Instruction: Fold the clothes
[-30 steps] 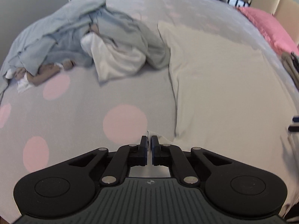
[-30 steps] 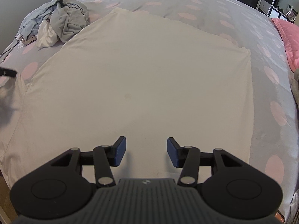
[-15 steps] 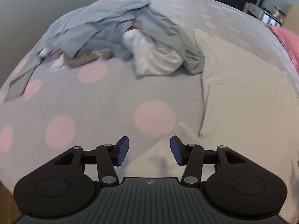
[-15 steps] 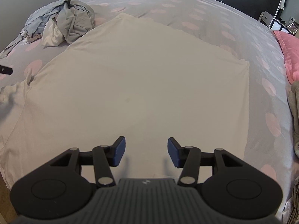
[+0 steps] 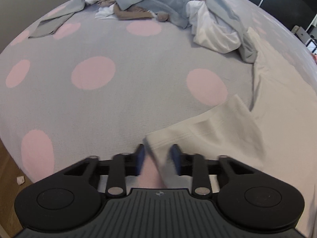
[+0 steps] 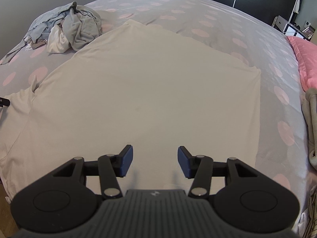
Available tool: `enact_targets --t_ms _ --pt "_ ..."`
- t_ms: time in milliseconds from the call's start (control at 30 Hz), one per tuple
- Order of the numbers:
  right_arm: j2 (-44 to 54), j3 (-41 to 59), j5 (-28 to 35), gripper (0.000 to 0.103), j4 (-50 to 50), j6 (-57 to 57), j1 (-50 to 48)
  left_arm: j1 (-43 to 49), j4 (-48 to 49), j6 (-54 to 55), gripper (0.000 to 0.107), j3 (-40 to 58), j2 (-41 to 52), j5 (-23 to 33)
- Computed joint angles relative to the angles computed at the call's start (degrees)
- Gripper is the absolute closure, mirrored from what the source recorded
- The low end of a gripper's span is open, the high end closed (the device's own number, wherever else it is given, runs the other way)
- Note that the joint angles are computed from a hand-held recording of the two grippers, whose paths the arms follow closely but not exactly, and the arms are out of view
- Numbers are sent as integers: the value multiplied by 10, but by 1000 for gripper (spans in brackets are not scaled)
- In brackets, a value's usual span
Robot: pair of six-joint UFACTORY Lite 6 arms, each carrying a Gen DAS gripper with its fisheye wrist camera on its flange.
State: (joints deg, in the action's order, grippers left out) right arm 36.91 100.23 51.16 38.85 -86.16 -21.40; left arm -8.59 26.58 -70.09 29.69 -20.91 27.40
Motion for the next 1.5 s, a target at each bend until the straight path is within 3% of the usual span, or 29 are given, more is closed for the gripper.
enact_targets --t_ms 200,367,700,867,1033,1100,1167,1200,1300,1400,1500 --pt "11 15 -3 49 -10 17 -6 -119 96 -111 106 23 -91 56" --pt "16 16 -9 49 -23 24 -1 -220 162 -170 106 99 -57 79" --pt "17 22 3 49 -21 14 -9 -239 166 -129 106 293 204 -15" --pt "23 28 4 49 -21 13 -9 -244 163 -106 106 366 318 -25" --pt "27 35 9 49 -21 10 -10 -224 85 -50 106 392 398 -73" --pt "26 34 11 49 -19 4 -11 -222 46 -12 99 388 408 -80" --pt "21 28 10 49 -14 -2 -12 -221 51 -18 78 366 387 -81" --pt "19 26 10 49 -12 -3 -12 -223 77 -44 75 351 368 -82" --pt "14 18 6 49 -10 -3 -11 -228 146 -115 72 308 312 -81" --pt "18 21 2 49 -24 15 -9 -235 169 -118 72 284 271 -43" --pt "21 19 -10 49 -39 31 -6 -238 165 -115 74 265 264 -45"
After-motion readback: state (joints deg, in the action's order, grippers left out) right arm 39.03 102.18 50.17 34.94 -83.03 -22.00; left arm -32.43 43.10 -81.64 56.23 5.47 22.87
